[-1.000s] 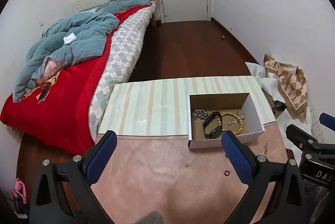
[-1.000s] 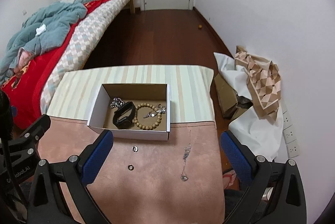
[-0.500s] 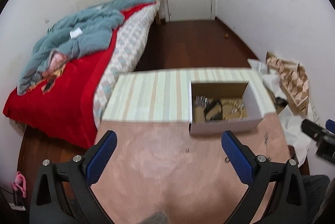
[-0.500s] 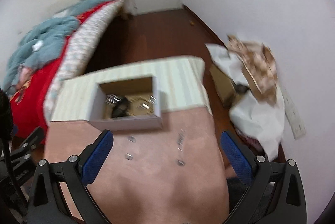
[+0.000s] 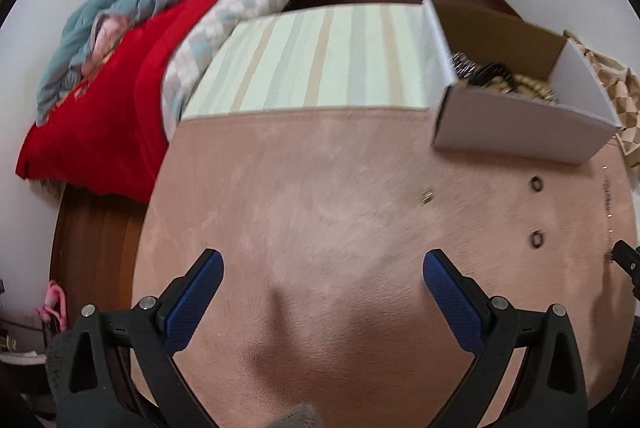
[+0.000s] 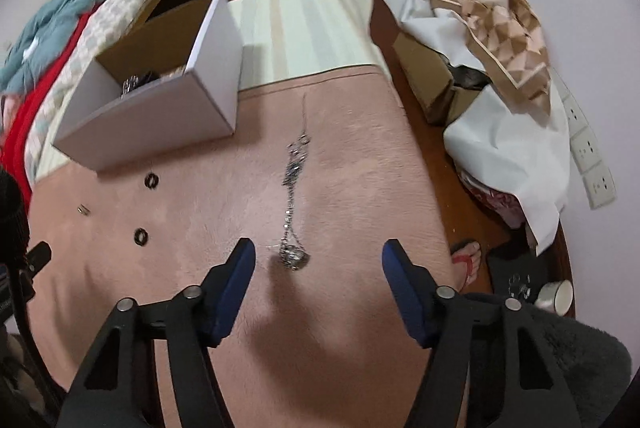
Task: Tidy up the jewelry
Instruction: 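Grasp the small charm with the left tool while the right tool grasps the pendant necklace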
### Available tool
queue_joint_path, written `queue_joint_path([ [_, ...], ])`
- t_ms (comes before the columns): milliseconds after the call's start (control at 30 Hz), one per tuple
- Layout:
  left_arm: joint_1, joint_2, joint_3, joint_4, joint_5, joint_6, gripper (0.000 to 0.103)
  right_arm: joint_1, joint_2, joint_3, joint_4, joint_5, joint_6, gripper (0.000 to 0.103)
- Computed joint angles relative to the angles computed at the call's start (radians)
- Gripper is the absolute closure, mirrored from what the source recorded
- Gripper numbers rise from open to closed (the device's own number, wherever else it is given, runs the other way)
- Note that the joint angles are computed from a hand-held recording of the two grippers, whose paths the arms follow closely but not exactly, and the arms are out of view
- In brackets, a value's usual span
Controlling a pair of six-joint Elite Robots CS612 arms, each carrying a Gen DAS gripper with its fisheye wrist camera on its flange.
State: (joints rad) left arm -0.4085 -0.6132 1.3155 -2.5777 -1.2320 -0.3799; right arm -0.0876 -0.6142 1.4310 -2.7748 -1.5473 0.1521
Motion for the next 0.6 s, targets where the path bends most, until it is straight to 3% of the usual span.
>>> queue_joint_path([
  [33, 0.002, 0.002, 0.000, 0.005, 0.000, -0.002, 0.001, 0.003, 0.007, -0.006, 0.002, -0.002, -0.005, 0.052],
  [67, 0.003, 0.004, 0.001, 0.009, 0.003, -0.003, 0.001, 0.007, 0.012, -0.012, 0.011, 0.000, -0.006, 0.053],
  [167, 0.008, 0.013, -0.008, 0.025, -0.002, -0.005, 0.001, 0.024, 0.020, -0.008, -0.039, -0.074, -0.038, 0.068],
  [233, 0.013, 0.019, -0.014, 0.025, -0.026, -0.004, 0.001, 0.028, 0.023, -0.003, -0.068, -0.079, -0.035, 0.090],
  [500, 0.033, 0.063, -0.089, -0.006, -0.212, 0.002, 0.002, 0.024, 0.023, -0.004, -0.071, -0.068, -0.020, 0.090],
  [600, 0.030, 0.087, -0.128, 0.012, -0.222, -0.002, 0.008, 0.023, 0.022, -0.006, -0.065, -0.068, -0.014, 0.090],
])
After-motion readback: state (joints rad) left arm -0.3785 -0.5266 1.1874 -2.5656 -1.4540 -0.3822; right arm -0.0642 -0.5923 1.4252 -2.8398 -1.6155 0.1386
